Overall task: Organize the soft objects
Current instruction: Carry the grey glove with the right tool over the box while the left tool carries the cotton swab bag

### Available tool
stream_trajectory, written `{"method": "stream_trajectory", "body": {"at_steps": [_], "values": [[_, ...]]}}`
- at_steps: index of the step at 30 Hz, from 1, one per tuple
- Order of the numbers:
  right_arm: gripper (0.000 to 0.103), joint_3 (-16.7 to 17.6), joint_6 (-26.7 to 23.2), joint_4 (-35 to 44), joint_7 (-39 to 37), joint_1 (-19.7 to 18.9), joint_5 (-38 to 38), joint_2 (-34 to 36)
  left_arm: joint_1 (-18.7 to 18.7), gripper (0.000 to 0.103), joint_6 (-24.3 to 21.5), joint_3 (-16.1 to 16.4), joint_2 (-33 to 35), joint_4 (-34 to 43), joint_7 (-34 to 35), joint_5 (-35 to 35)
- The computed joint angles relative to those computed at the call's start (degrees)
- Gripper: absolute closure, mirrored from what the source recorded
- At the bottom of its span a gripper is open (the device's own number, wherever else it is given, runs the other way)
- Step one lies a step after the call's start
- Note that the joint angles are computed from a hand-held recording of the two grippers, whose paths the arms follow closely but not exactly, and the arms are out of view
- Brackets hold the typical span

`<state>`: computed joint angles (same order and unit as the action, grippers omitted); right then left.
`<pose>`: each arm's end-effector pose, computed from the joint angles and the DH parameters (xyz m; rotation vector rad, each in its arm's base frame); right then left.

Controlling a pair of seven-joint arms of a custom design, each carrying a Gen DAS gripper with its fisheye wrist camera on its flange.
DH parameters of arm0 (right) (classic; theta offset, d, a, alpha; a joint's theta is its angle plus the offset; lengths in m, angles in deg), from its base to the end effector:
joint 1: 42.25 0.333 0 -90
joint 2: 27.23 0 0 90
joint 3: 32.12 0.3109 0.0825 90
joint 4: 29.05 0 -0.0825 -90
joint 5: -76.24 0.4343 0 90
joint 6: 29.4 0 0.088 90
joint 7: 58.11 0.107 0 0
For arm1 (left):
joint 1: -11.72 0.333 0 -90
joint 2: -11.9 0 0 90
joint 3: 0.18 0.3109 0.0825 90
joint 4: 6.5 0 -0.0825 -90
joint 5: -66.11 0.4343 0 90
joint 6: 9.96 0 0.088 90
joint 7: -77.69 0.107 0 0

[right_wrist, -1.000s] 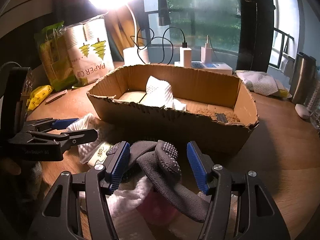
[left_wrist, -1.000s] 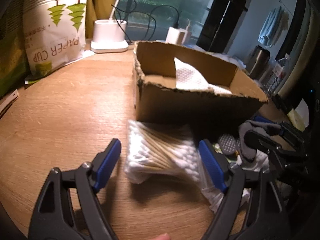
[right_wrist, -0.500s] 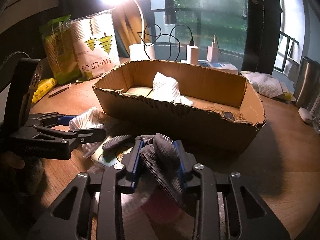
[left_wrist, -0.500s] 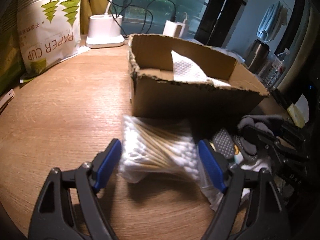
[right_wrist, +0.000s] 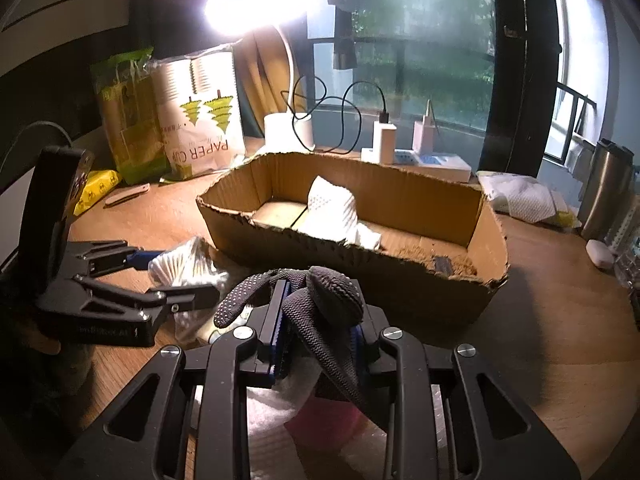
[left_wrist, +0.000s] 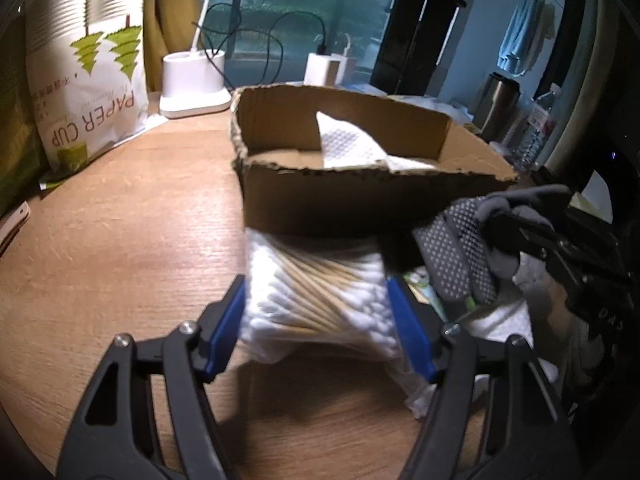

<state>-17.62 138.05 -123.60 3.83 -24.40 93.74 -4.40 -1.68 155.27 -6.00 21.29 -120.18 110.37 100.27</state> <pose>0.6627 0.3652 0.4635 -2.0740 0.9380 -0.4741 0.6253 -0.2497 0.4309 -1.9539 1.6783 -0.9044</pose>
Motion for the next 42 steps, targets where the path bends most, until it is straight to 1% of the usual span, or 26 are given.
{"method": "stream_trajectory", "body": {"at_steps": [5,11,18,20,22,27,29,31,34,38,42], "values": [[0.074,0.4,0.5,-0.1,-0.7,-0.3,0.5,-0.4,-0.1,0.032,0.7,0.2,-0.9,-0.4,-0.9,1.7],[0.074,0.8,1.1,-0.3,-1.6,-0.7,1.3,-0.9,0.0,0.032,1.1,0.6,-2.5,-0.9,-5.3,6.6],[0.074,1.1,2.2,-0.6,-2.5,-1.1,2.2,-1.6,1.0,0.032,1.6,0.0,-4.2,-1.0,-11.2,14.6],[0.074,1.2,2.6,-0.8,-2.7,-1.2,2.4,-1.9,1.1,0.032,1.2,-0.2,-4.6,-0.8,-13.5,17.7],[0.074,1.4,2.9,-0.9,-3.0,-1.4,2.7,-2.1,1.5,0.032,1.7,-0.5,-4.9,-0.8,-14.8,19.2],[0.074,1.9,4.0,-1.0,-3.5,-1.8,3.3,-2.5,2.2,0.032,1.7,-0.9,-5.8,-0.4,-21.8,26.3],[0.074,2.1,4.4,-1.2,-3.9,-2.0,3.5,-2.7,2.7,0.032,1.7,-1.3,-5.9,-0.1,-22.4,27.2],[0.074,2.2,4.8,-1.1,-4.0,-2.1,3.7,-2.7,3.0,0.032,1.8,-1.6,-5.7,0.1,-21.5,26.7],[0.074,2.8,5.5,-1.1,-4.6,-2.6,4.2,-2.9,3.1,0.032,1.5,-1.7,-5.8,0.6,-23.1,28.6],[0.074,3.3,6.3,-0.6,-5.3,-3.1,4.7,-2.8,3.3,0.032,1.3,-1.6,-6.1,1.4,-27.5,33.0],[0.074,3.8,6.9,0.0,-6.0,-3.5,4.9,-2.6,3.6,0.032,0.5,-1.9,-6.1,2.3,-30.4,36.0]]}}
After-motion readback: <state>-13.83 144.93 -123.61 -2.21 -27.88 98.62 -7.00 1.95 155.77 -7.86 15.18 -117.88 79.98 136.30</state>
